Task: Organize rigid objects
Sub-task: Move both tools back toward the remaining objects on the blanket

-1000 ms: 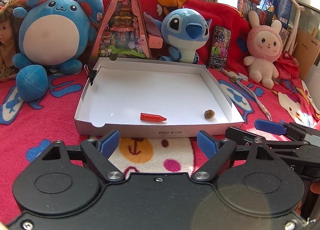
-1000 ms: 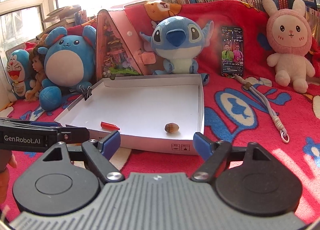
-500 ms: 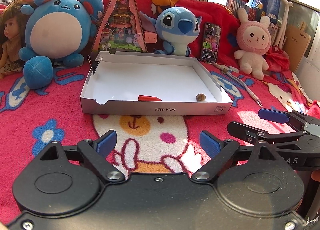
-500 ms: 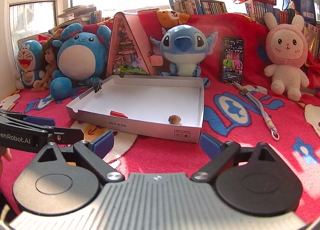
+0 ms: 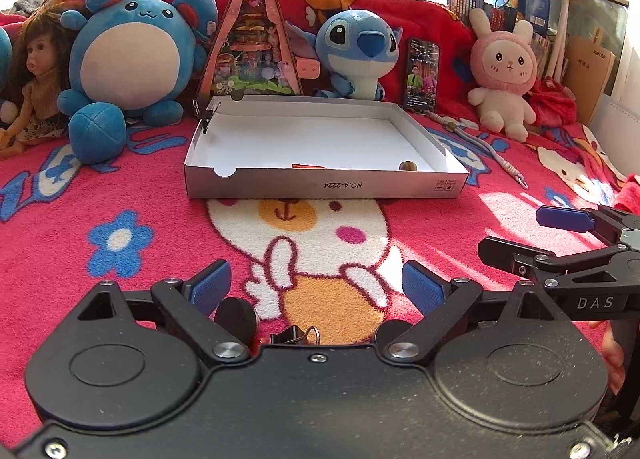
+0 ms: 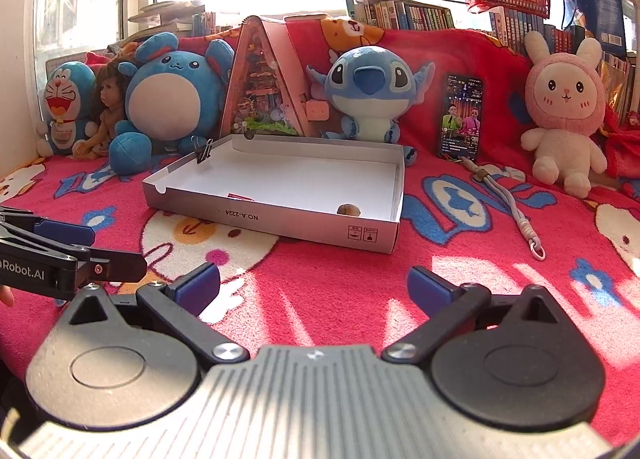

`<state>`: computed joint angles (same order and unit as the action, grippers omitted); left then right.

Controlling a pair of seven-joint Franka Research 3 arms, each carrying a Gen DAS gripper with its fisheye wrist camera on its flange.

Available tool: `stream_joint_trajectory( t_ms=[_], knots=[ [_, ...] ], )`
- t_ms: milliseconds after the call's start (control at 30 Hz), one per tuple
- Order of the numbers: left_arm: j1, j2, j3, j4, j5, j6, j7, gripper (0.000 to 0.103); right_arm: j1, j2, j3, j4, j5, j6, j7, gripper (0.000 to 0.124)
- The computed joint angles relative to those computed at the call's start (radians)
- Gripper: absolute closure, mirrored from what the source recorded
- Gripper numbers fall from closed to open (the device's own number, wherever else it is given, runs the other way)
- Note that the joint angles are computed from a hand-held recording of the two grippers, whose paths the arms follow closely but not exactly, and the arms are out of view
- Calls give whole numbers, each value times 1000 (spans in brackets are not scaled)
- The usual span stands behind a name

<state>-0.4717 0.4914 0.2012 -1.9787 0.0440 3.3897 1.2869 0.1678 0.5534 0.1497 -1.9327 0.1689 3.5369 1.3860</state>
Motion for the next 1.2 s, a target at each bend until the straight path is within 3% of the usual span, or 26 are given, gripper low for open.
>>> stream_joint_trajectory(
  t_ms=[367, 533, 767, 1033, 1200],
  knots=[
    [-137, -14, 106, -99, -179, 93, 151, 11, 61, -18, -49, -51, 71, 23, -29, 21],
    [-112, -26, 65, -128, -243, 116, 201, 11, 87, -22, -66, -63, 106, 20, -50, 21],
    [-140, -29, 59, -164, -394, 174, 302, 11, 117, -24, -83, -78, 151, 22, -74, 21],
    [-100, -60, -15, -206, -487, 223, 425, 12, 67, -35, -37, -117, 97, 62, -48, 21],
    [-63, -87, -68, -226, -544, 211, 472, 23, 20, -51, -6, -158, 14, 101, -15, 21]
  ],
)
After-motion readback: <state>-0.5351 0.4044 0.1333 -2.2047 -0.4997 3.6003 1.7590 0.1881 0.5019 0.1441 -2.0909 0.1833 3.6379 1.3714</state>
